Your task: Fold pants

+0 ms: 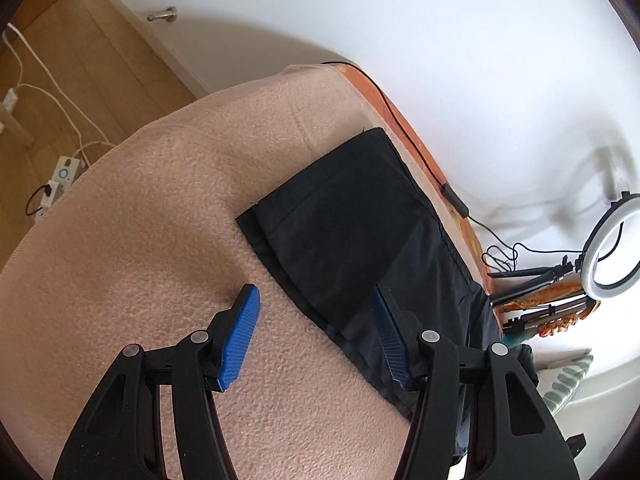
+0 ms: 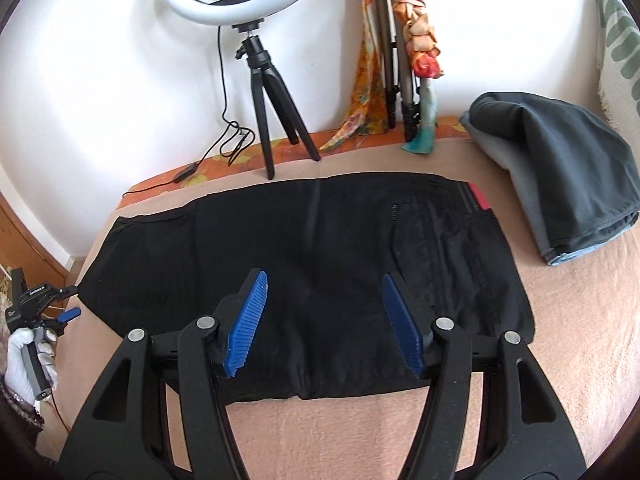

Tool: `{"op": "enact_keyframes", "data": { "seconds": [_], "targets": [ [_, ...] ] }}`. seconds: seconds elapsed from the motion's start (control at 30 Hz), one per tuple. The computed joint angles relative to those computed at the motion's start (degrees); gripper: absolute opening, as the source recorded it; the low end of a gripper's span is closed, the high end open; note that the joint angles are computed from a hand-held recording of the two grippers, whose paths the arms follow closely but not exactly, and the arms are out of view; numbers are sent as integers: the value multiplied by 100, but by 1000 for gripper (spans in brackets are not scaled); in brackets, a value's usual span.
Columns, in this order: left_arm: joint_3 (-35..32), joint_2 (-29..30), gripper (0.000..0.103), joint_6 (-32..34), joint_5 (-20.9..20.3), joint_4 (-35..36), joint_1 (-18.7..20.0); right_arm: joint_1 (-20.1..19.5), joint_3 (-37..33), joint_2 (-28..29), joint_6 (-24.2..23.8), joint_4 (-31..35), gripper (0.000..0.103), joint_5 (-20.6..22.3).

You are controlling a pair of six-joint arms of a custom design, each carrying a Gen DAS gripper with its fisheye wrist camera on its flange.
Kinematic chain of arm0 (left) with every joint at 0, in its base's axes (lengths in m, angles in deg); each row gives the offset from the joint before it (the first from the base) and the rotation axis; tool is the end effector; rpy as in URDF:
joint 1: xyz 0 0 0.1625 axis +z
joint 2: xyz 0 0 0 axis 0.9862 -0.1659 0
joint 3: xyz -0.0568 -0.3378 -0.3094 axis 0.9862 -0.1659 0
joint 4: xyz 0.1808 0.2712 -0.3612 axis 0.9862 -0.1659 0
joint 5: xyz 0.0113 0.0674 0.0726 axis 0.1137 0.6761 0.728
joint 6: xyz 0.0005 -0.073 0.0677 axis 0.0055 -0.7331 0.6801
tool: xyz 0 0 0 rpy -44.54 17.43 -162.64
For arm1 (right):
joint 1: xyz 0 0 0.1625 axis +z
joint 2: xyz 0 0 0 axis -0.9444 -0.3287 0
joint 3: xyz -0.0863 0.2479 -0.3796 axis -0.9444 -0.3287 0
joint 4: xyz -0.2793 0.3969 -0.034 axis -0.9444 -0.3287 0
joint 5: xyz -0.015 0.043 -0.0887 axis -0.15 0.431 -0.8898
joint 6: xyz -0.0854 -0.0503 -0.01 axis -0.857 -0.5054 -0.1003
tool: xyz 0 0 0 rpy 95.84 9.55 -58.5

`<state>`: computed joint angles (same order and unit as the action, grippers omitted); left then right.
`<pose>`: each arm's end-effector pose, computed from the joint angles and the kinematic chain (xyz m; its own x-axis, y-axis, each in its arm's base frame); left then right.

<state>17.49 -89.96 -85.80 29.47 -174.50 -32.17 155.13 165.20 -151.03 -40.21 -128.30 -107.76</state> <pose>-0.3123 -0.6401 0.0720 -0.9341 -0.3548 -0.0400 -0.2424 0.7125 -0.6584 0.0303 -0.5333 0.4987 -0.7767 0.1946 0.5991 -0.2660 0.7608 -0.5919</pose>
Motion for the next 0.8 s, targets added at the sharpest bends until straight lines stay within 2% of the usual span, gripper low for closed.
{"op": "enact_keyframes", "data": {
  "seconds": [0.17,0.43,0.5,0.57,0.63,0.73,0.8],
  "targets": [
    [-99,127,62,172,-24,-340,88,32,-13,109,4,39,63,185],
    [-350,387,61,590,303,-397,67,-58,-66,121,206,227,63,355],
    [-288,404,52,484,378,-584,64,-88,-56,108,243,278,63,419],
    [-259,433,28,584,361,-915,87,-85,-47,128,229,308,63,372],
    [-370,490,21,814,568,-712,52,-90,-50,131,305,380,63,391],
    [-471,576,16,1005,566,-591,40,-71,-28,130,287,330,63,379],
    [-542,621,15,1111,668,-395,5,-57,-20,143,242,271,63,344]
  ]
}}
